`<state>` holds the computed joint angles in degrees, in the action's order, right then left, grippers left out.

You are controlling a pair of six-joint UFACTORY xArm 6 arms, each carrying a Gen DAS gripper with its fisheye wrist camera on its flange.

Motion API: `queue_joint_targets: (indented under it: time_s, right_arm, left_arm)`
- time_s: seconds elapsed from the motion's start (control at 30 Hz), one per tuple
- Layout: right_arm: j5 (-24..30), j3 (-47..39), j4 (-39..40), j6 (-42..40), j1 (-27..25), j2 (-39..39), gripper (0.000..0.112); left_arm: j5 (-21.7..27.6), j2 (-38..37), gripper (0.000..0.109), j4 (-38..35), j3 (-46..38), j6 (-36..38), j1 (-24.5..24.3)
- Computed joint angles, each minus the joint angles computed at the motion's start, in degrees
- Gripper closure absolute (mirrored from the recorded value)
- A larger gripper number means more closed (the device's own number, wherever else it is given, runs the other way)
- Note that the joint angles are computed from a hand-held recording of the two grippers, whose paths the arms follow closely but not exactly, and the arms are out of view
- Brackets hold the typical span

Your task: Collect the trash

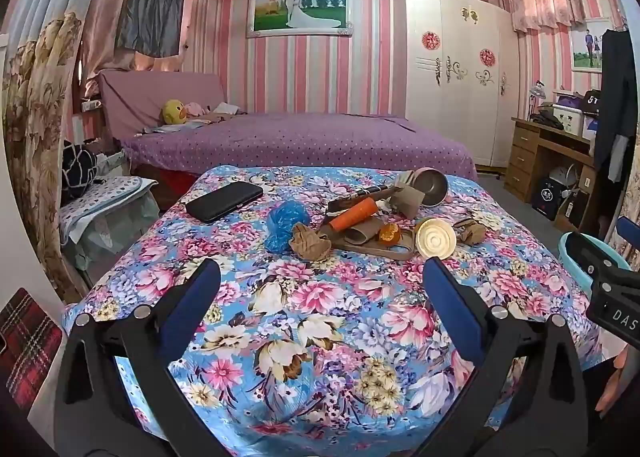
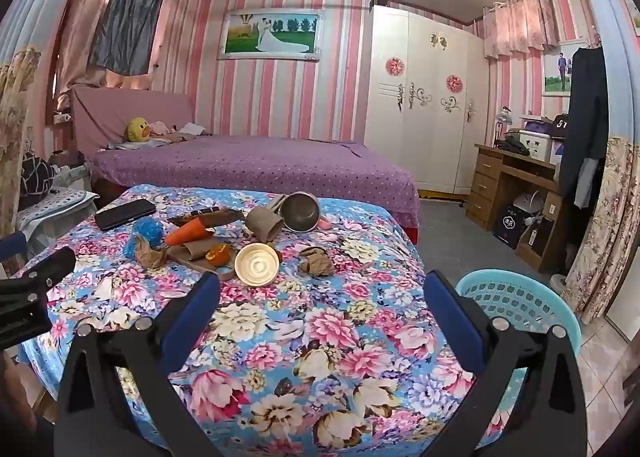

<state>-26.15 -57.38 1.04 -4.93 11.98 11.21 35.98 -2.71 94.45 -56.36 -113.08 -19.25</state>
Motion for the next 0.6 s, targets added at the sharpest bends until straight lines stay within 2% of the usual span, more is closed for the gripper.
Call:
queue_joint_targets:
  time_s: [0.6]
  right_arm:
    - [-1.0,0.5,0.9,-0.8,0.3,-0.2,0.013]
  left_arm:
    - [-0.2,-0.2,0.011,1.0,0.2,-1.3,0.2]
